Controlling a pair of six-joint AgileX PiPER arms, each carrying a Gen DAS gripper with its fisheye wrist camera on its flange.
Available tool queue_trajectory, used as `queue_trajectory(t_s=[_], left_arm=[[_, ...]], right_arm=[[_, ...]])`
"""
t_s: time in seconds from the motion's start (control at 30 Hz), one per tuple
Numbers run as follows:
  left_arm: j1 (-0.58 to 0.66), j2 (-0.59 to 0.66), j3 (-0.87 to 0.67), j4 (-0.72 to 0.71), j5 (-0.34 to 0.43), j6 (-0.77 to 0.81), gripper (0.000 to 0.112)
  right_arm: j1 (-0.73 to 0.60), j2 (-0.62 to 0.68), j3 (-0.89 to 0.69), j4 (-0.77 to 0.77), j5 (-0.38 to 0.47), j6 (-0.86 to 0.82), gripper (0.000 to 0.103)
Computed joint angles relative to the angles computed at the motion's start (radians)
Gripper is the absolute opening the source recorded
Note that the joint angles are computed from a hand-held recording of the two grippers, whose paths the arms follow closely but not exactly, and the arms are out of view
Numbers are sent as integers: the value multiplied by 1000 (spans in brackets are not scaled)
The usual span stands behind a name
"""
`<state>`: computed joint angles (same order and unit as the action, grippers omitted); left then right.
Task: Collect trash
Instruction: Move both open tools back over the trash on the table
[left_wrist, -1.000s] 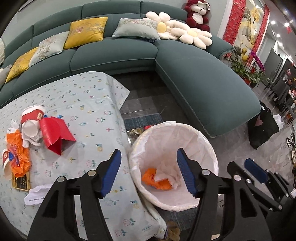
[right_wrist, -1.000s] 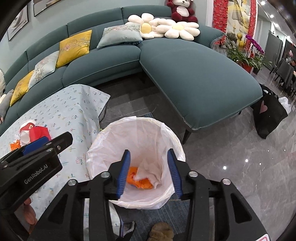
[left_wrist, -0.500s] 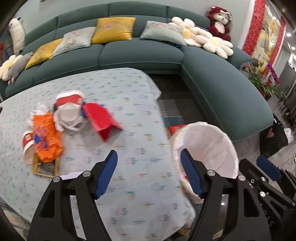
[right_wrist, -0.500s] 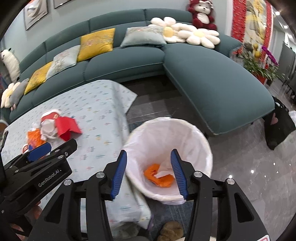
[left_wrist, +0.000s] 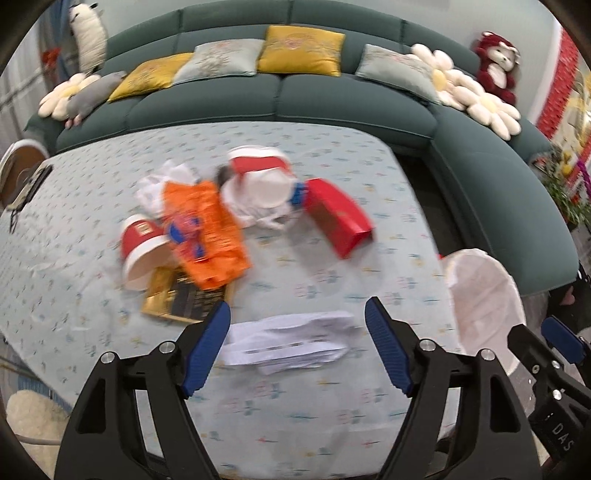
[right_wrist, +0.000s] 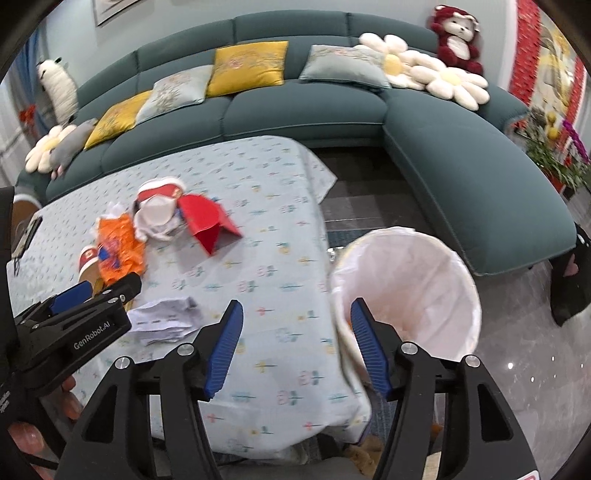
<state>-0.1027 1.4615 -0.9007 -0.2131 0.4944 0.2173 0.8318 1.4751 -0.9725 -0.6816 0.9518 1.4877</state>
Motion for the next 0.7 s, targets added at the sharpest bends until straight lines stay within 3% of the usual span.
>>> queue_trajectory(t_s=[0.4, 0.7], left_arm=[[212, 70, -12, -63, -18, 125, 81], [252, 176, -71, -55, -21, 102, 84]], right_arm=[[13, 210, -169, 72, -88, -132, 64], [-64, 360, -269, 186, -192, -310, 64]])
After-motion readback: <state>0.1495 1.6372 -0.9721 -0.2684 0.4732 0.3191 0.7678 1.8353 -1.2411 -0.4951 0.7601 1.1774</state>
